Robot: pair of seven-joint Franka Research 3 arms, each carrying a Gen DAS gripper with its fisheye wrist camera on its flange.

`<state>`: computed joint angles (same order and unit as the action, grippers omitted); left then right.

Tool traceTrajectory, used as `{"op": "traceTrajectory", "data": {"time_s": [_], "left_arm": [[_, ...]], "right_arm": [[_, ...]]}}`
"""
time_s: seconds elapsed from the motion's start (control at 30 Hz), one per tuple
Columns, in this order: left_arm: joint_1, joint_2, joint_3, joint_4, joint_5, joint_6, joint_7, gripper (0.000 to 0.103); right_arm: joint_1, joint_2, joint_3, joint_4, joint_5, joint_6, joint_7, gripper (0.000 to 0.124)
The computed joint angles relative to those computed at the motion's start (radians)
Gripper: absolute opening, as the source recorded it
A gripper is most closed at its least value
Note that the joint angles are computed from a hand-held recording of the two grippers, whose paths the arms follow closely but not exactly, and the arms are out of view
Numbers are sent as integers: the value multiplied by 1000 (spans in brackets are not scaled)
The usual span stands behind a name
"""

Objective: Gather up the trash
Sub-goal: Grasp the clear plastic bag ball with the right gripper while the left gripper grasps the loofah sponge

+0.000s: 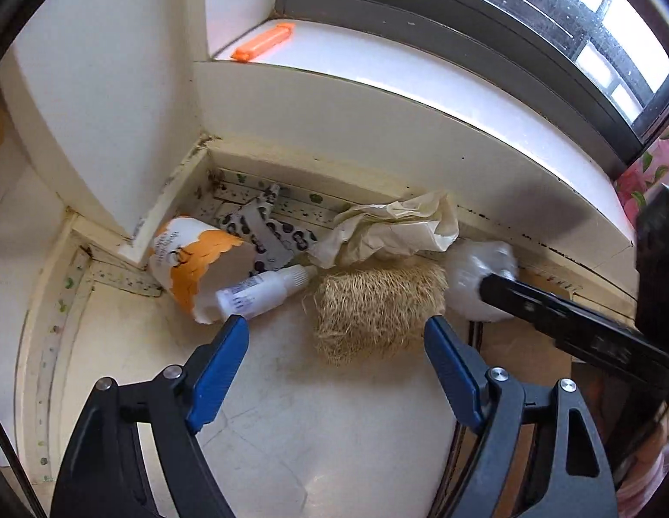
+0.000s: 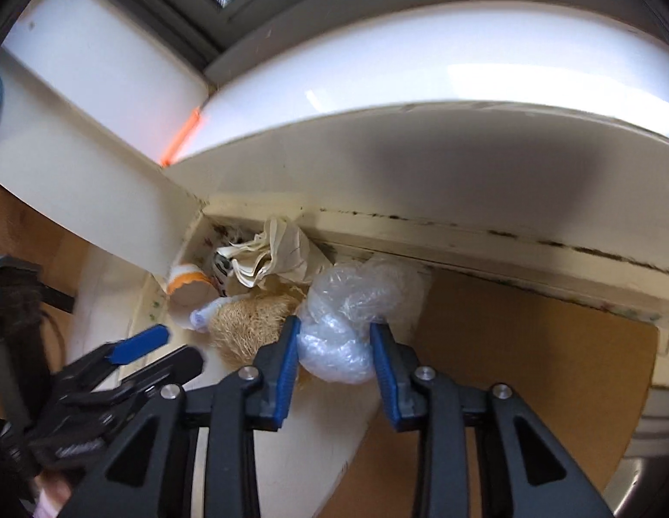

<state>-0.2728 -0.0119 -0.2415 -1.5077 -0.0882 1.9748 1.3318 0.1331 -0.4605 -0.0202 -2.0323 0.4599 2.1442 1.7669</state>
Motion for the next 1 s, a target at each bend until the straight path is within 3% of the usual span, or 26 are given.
{"op": "traceTrajectory", "data": {"time_s": [0.2,0.53,0.77,0.8,0.9,1.0], "left_arm": [[-19,78,-18,71,14,-47,-21,89],[-69,150,-44,137,90,-60,-6,91],[-73,201,-46,160,62,-49,12,91],[-66,202,-45,151,37,-35,11,89],[-46,191,-48,120,-49,-3,16,70],[-45,171,-46,79,-54,46,3,57]], "right_arm": [[-12,-74,-9,-56,-8,13,-3,33],[-29,-138,-18,-127,0,-11,8,32],[-24,-156,-28,-155,40,7,0,32],[-23,-157,-27,-157,42,7,-2,32],[-20,-169,-30,-169,50,8,-10,32],[-20,-173,-24,-172,51,9,-5,32]]}}
